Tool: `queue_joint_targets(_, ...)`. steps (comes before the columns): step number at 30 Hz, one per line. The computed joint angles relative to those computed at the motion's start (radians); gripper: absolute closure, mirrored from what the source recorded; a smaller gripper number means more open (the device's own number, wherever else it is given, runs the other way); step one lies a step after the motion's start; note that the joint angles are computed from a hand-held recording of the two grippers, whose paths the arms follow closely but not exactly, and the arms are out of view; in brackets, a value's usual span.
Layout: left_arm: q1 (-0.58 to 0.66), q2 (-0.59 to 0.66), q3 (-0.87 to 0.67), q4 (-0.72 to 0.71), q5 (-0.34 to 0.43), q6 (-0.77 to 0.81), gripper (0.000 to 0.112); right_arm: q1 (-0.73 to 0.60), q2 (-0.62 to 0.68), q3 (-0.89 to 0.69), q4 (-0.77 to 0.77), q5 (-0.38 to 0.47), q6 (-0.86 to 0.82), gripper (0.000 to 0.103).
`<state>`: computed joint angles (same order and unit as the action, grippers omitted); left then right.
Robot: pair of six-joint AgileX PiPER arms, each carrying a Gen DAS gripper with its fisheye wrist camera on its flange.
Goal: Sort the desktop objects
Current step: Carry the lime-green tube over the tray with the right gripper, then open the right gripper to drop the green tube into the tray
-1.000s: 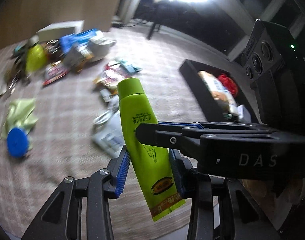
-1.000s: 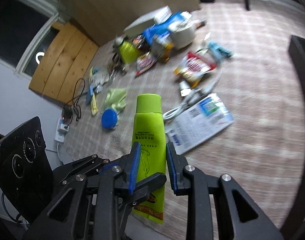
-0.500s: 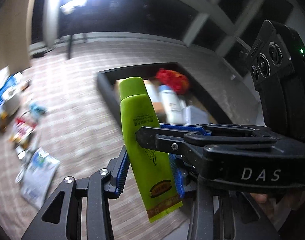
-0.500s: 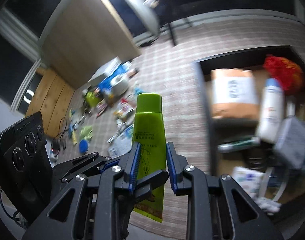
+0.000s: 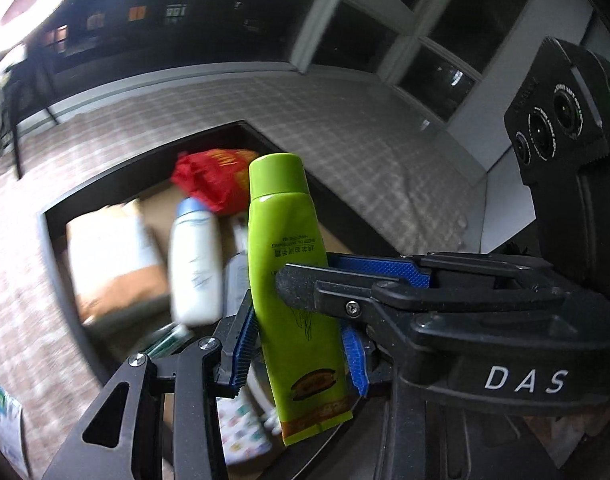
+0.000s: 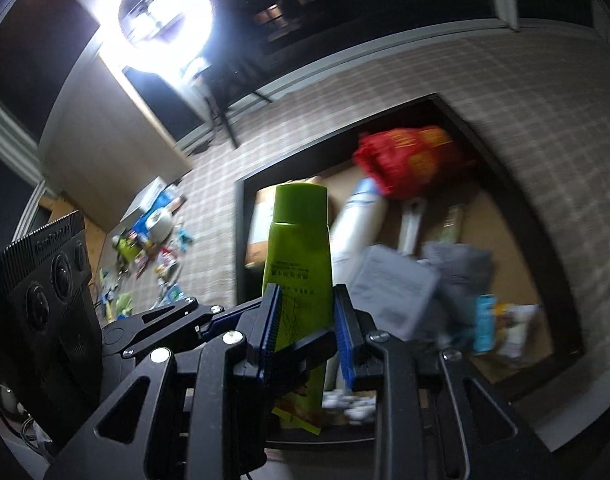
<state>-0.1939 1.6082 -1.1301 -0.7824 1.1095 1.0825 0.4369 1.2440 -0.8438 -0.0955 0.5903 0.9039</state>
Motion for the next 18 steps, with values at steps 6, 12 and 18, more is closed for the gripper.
queue_joint_targets(6, -0.158, 0.001, -0.016, 0.015, -0.069, -0.081, 0.075, -0.165, -0.123, 0.072, 0.107, 0.05, -0.175, 0.077)
queue_joint_targets(12, -0.271, 0.012, -0.044, 0.1, -0.167, -0.202, 0.036, -0.21, -0.17, 0.088, 0.035, 0.1, -0.132, 0.074)
queue_joint_targets(18, -0.27, 0.01, -0.054, 0.133, -0.19, -0.249, 0.036, -0.238, -0.209, 0.114, -0.003, 0.116, -0.099, 0.058)
